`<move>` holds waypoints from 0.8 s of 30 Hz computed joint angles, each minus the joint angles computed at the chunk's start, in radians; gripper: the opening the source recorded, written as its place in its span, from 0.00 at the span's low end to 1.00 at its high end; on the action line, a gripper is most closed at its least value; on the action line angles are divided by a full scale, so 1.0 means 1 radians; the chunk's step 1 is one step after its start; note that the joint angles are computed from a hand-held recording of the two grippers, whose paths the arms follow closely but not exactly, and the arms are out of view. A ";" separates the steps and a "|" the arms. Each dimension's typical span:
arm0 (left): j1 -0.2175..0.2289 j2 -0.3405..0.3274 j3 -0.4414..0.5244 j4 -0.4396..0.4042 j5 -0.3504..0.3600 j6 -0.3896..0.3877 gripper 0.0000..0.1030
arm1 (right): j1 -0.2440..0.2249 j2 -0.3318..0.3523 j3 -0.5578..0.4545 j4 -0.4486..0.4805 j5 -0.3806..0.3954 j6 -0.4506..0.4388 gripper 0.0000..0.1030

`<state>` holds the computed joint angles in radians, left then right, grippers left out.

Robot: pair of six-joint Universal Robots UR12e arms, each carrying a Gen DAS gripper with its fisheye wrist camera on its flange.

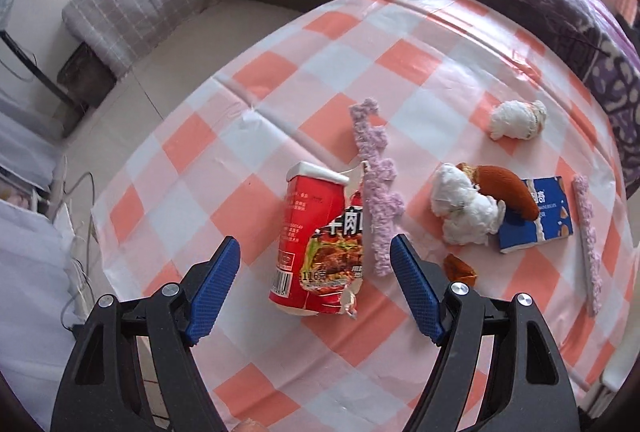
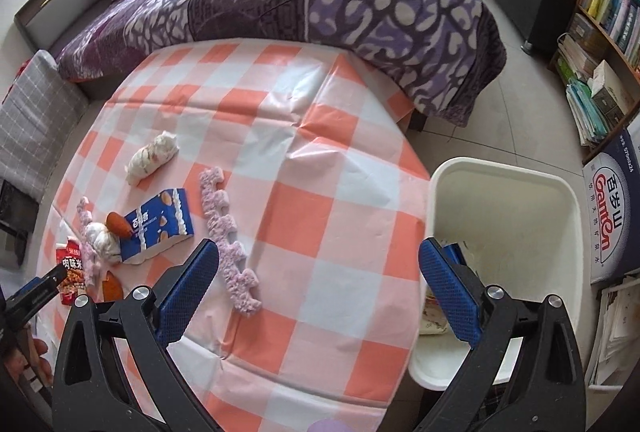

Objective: Collect trash
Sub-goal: 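Grasp the red snack bag with the left tool while the right tool grasps the pink strip, then carry the pink strip to the white bin with the right tool and release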

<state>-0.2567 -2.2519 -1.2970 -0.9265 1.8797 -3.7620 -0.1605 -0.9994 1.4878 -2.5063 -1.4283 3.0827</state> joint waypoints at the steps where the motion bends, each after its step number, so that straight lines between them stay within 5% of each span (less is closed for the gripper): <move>1: 0.011 0.004 -0.011 0.009 -0.033 -0.012 0.73 | 0.005 0.006 -0.006 0.012 0.003 -0.005 0.93; 11: 0.053 0.006 -0.058 0.064 -0.208 -0.086 0.72 | 0.049 0.074 -0.064 0.119 0.004 -0.044 0.93; 13: 0.053 0.004 -0.058 0.060 -0.223 -0.079 0.62 | 0.055 0.084 -0.070 0.123 0.005 -0.047 0.92; 14: 0.054 0.005 -0.061 0.058 -0.234 -0.069 0.54 | 0.058 0.089 -0.072 0.123 0.004 -0.053 0.87; 17: 0.049 0.005 -0.059 0.059 -0.222 -0.055 0.49 | 0.073 0.098 -0.077 0.129 -0.029 -0.094 0.68; 20: 0.046 0.015 -0.070 0.090 -0.201 -0.054 0.47 | 0.083 0.090 -0.061 0.082 -0.064 -0.120 0.22; 24: 0.041 0.053 -0.110 0.192 -0.156 -0.076 0.47 | 0.065 0.064 -0.044 0.062 0.040 -0.086 0.21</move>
<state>-0.2153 -2.1985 -1.4068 -0.7346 1.7238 -3.8378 -0.0958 -0.9357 1.4441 -2.4446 -1.3882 2.9963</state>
